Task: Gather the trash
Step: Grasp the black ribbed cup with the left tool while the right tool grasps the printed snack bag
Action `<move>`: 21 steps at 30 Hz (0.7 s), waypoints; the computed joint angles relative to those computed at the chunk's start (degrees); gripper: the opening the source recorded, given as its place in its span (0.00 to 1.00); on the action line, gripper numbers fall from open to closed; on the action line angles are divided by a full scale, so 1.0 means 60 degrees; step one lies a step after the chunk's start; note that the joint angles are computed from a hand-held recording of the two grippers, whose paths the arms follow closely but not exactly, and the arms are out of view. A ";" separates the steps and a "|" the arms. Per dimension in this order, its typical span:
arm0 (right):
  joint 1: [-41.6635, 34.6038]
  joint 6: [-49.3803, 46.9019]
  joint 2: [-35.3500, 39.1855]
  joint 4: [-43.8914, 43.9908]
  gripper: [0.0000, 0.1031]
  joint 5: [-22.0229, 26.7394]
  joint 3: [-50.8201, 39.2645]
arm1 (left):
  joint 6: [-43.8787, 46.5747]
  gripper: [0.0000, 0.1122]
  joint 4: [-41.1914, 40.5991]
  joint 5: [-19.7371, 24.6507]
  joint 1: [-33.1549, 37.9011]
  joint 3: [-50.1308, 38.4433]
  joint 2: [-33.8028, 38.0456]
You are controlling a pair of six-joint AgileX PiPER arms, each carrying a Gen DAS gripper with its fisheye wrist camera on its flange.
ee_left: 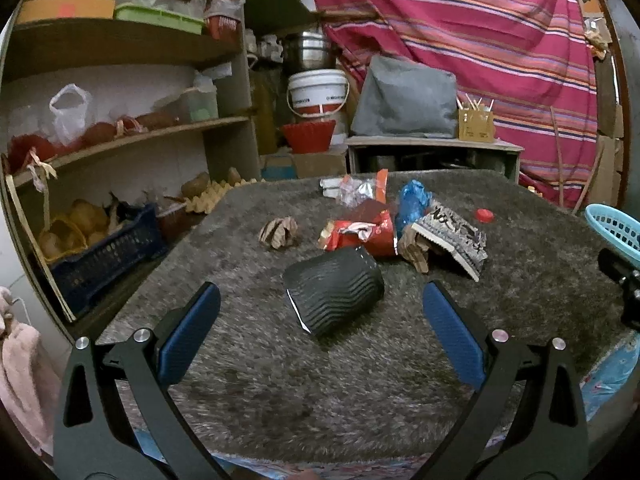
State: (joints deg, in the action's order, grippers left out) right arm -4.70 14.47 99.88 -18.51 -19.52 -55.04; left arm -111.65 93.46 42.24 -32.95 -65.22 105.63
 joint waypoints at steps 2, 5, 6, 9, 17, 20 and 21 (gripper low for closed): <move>0.0046 -0.0867 0.0137 0.0798 0.96 0.0008 -0.0139 | 0.0135 0.87 -0.0128 -0.0250 0.0164 -0.0197 0.0166; 0.0056 -0.1182 0.0461 0.1128 0.96 0.0351 -0.0606 | 0.0726 0.87 -0.0672 -0.0488 0.0408 -0.0691 0.0539; -0.0002 -0.0643 0.0565 0.0677 0.96 0.0457 -0.0767 | 0.0937 0.87 -0.0919 -0.0751 0.0561 -0.0859 0.0617; -0.0152 0.0862 0.0908 -0.0564 0.96 0.0757 -0.1240 | 0.1376 0.87 -0.1487 -0.1231 0.0858 -0.1293 0.0852; 0.0010 -0.0119 0.1659 0.0405 0.96 0.1497 -0.2183 | 0.2831 0.87 -0.2627 -0.1267 0.1080 -0.2599 0.1704; -0.0015 0.0209 0.1811 0.0264 0.96 0.1586 -0.2390 | 0.3671 0.85 -0.3409 -0.1492 0.1271 -0.3028 0.1933; -0.0017 0.0233 0.1871 0.0289 0.96 0.1602 -0.2461 | 0.3817 0.84 -0.3521 -0.1511 0.1285 -0.3123 0.2003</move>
State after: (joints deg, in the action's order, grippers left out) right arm -4.80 15.86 111.11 -16.77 -9.91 -69.81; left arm -88.75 72.33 33.17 -25.24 -83.96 117.64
